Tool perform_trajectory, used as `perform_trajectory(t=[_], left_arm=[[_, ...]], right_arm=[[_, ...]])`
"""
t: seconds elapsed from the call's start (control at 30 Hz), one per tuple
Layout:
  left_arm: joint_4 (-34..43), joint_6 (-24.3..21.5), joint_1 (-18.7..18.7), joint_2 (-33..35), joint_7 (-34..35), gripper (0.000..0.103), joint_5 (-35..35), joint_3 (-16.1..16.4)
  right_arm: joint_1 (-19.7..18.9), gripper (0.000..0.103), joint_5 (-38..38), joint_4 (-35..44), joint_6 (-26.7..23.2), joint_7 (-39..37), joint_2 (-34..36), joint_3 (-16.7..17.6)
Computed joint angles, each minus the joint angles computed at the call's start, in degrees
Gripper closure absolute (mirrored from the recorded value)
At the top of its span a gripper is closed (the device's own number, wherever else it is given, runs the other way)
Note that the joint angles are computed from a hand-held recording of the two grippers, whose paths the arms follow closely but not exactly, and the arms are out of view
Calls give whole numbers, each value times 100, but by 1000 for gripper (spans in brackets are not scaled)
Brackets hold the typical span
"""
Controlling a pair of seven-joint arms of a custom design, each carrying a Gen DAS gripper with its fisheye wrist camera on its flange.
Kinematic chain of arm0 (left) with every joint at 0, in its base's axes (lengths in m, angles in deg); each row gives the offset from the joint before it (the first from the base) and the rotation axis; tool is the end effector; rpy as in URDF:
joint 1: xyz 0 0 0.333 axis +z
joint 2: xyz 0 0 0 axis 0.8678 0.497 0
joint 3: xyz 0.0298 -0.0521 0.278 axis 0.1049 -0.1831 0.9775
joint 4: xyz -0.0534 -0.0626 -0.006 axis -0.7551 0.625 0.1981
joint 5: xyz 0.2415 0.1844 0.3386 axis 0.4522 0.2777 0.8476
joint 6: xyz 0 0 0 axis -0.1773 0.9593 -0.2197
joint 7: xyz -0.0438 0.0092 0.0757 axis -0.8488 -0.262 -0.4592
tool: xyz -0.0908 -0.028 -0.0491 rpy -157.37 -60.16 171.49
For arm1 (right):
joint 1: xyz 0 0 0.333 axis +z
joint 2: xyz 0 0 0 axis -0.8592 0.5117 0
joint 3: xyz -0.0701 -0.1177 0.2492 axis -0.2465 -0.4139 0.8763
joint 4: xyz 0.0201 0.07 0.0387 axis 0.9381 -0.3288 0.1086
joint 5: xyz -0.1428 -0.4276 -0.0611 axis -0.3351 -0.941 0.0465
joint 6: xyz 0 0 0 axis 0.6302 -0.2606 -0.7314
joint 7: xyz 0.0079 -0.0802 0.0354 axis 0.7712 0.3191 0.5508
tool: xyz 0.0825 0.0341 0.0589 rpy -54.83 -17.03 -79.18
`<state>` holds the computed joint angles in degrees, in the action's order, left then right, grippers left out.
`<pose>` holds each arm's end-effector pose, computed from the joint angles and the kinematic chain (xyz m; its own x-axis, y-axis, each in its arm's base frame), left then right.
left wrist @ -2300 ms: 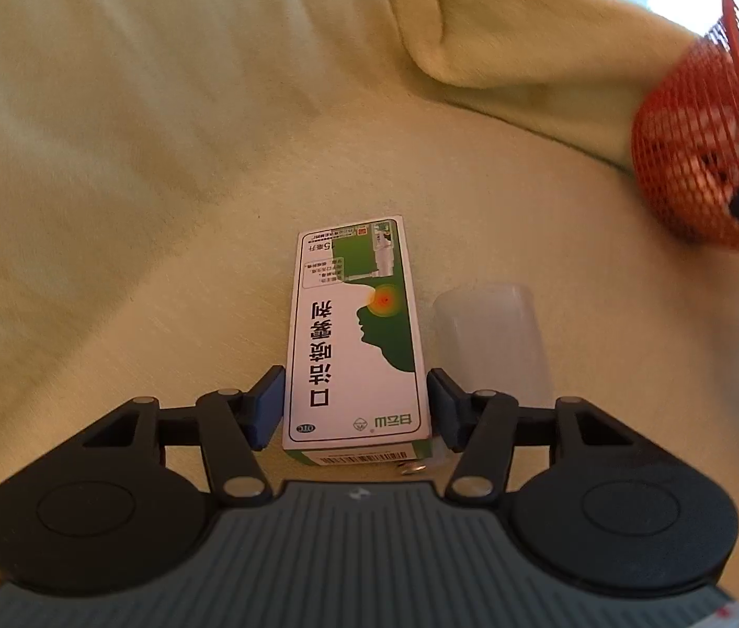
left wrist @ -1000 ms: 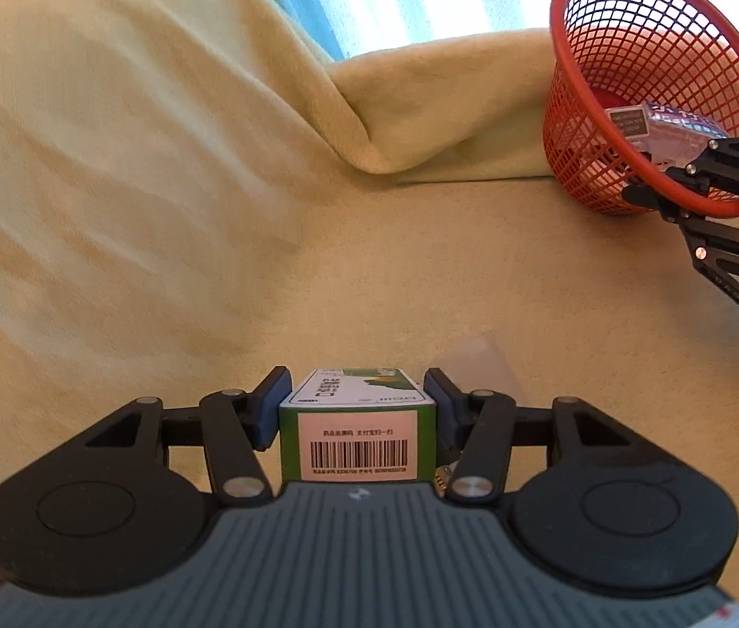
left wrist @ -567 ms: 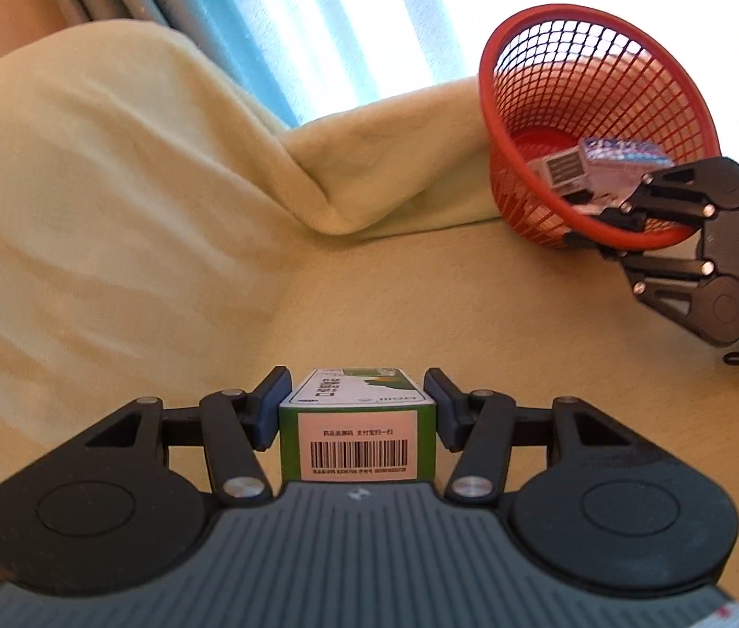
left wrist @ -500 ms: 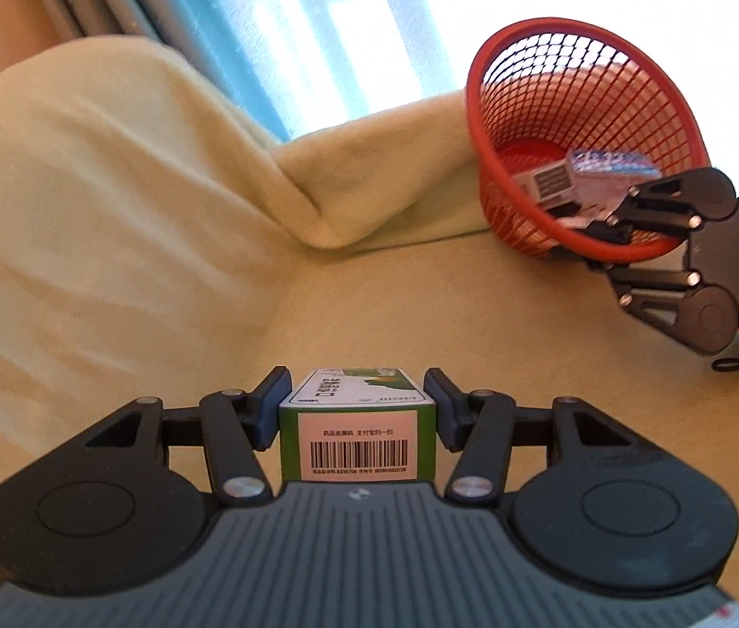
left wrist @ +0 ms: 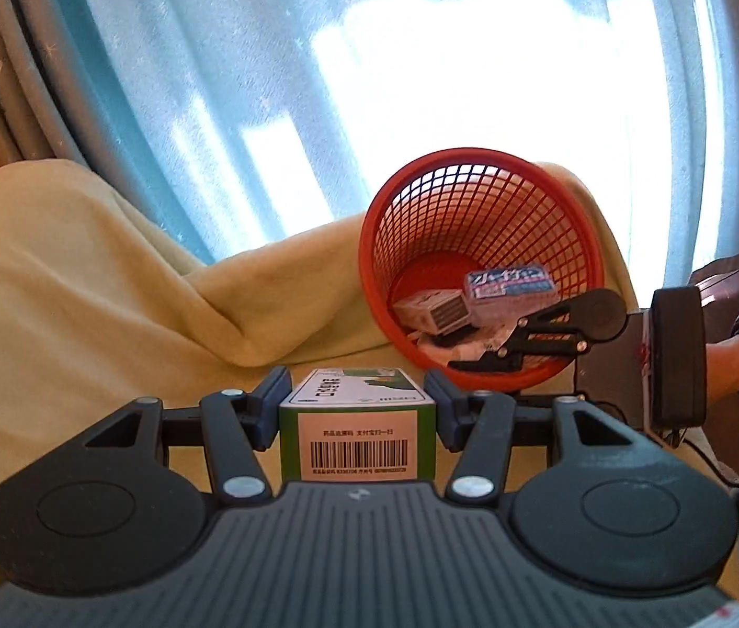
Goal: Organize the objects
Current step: 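Carry the green-white box into the basket and open the left gripper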
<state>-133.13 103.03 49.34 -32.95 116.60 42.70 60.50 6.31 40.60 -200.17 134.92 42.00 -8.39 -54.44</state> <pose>0.4956 -0.2069 0.8152 -0.5299 -0.7742 -0.3462 -0.3191 0.5603 -0.7643 0.4710 0.1771 0.5901 0.5732 -0.6743 0.4656 0.1922 -0.4418 -0.8763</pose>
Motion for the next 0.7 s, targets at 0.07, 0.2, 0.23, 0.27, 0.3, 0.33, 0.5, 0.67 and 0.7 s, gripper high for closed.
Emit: perform_trajectory(t=[0.07,0.2,0.23,0.27,0.3,0.33,0.5,0.67,0.7], left_arm=[[117,102,-78,132,64,52,-130,-2],[422,343,-204,500,150,52,-332,-63],[498,395,-232,597,169,52,-375,-83],[581,432,-254,694,175,52,-409,-104],[675,505,-272,814,146,52,-429,-139],[763,567,-289,926,140,52,-454,-162],[1262,796,-363,1527,58,52,-493,-295],[1908,825,-432,2218,40,52,-301,-423],[2040,849,-453,2377,-26,52,-180,-444]], right_arm=[[3,100,2,1,-5,-5,-4,-3],[11,100,10,3,-8,-22,-7,-11],[15,100,10,3,-8,-29,-9,-16],[11,100,17,1,-5,-30,-6,-9],[13,101,17,1,-9,-32,-11,-14],[11,101,21,1,-8,-35,-7,-10],[44,101,30,12,-35,-75,-44,-55],[58,101,96,3,-62,-136,-82,-69],[60,101,109,-1,-64,-151,-90,-73]])
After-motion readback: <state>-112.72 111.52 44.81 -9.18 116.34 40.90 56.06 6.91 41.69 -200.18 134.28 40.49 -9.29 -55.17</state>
